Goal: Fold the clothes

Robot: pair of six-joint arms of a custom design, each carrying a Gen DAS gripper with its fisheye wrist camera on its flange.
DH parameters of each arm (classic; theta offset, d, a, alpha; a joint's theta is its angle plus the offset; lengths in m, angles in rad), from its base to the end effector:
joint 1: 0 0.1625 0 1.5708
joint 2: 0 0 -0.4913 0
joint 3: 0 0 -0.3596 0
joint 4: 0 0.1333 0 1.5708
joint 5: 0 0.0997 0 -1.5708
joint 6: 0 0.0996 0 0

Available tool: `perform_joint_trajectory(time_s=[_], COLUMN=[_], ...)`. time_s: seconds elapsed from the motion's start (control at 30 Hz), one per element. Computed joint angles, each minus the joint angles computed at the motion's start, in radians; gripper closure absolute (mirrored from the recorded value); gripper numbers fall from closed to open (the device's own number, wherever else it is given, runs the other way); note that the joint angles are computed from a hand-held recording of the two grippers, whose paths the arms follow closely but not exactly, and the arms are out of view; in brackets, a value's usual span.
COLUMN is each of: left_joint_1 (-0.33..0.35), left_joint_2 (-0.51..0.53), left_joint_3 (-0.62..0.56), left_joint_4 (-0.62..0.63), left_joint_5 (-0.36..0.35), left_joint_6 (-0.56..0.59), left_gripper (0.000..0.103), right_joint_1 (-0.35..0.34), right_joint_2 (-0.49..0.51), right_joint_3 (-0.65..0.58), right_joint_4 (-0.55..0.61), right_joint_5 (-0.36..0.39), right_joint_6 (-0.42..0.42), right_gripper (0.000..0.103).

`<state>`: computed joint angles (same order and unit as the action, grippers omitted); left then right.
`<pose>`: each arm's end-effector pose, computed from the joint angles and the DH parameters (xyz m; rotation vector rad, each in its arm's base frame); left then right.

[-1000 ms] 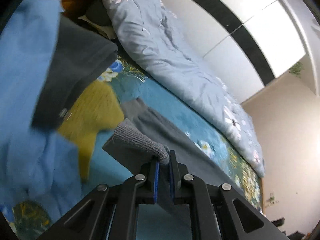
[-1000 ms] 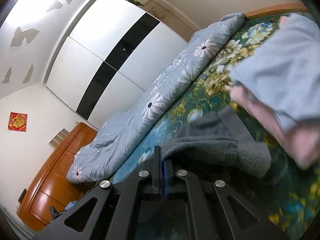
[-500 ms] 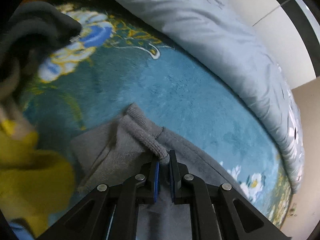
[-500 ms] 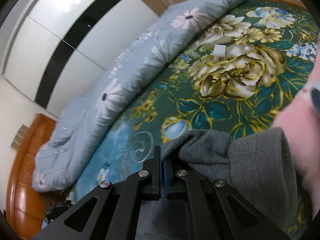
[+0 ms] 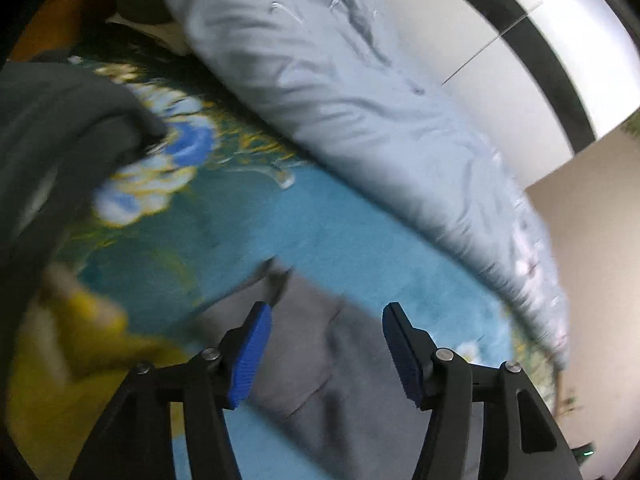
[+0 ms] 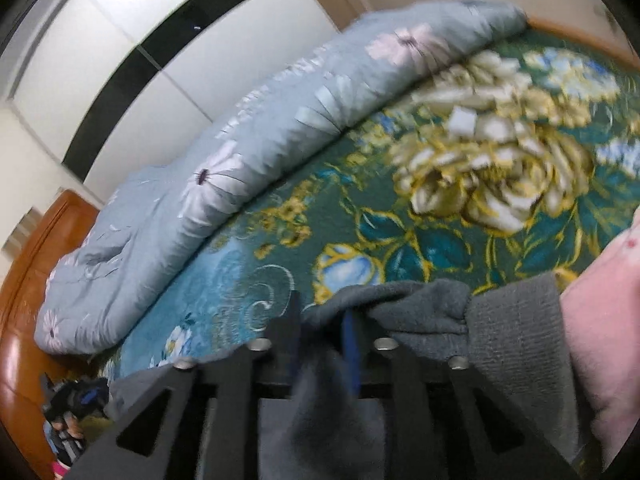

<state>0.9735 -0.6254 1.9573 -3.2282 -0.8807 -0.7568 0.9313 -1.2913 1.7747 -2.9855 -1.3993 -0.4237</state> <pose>-0.1762 -0.6088 0.0598 -0.3665 2.6255 -0.9346 -0.2328 -0.5649 0.4890 -0.1646 -2.5394 1.2120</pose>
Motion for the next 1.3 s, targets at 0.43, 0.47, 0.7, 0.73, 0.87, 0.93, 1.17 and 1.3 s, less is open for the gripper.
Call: perform_joint_trajectory(time_s=[0.43,0.47,0.7,0.73,0.87,0.93,1.17,1.3], left_joint_1=[0.022,0.027,0.051,0.052,0.056,0.05,-0.026,-0.103], left_joint_2=[0.097,0.102,0.122,0.124,0.132,0.132,0.094,0.057], left_joint_3=[0.047,0.038,0.004,0.004,0.001,0.007,0.086,0.215], left_joint_4=[-0.049,-0.065,-0.149,-0.162,-0.184,-0.202,-0.317,-0.438], left_joint_5=[-0.002,-0.004,-0.022,-0.022,-0.016,-0.011,-0.002,-0.013], left_joint_6=[-0.143,-0.121,-0.045,-0.042,-0.07,-0.083,-0.078,-0.069], left_gripper=[0.041,0.041,0.039,0.043,0.078,0.081,0.082,0.082], right_joint_1=[-0.251,-0.268,-0.328,-0.325,-0.316,-0.303,-0.242,-0.246], right_joint_2=[-0.253,-0.246,-0.146,-0.132,-0.083,-0.072,-0.128,-0.198], right_joint_3=[0.36,0.36,0.303,0.298,0.287,0.279,0.249,0.271], right_joint_4=[0.056,0.048,0.015,-0.009,-0.119,-0.149,-0.134,-0.104], right_joint_5=[0.238,0.236,0.413,0.432,0.466,0.445,0.369,0.41], right_joint_6=[-0.186,-0.158,0.072,0.095,0.214,0.255,0.242,0.18], right_gripper=[0.047,0.047,0.045,0.045,0.045,0.06,0.096,0.096])
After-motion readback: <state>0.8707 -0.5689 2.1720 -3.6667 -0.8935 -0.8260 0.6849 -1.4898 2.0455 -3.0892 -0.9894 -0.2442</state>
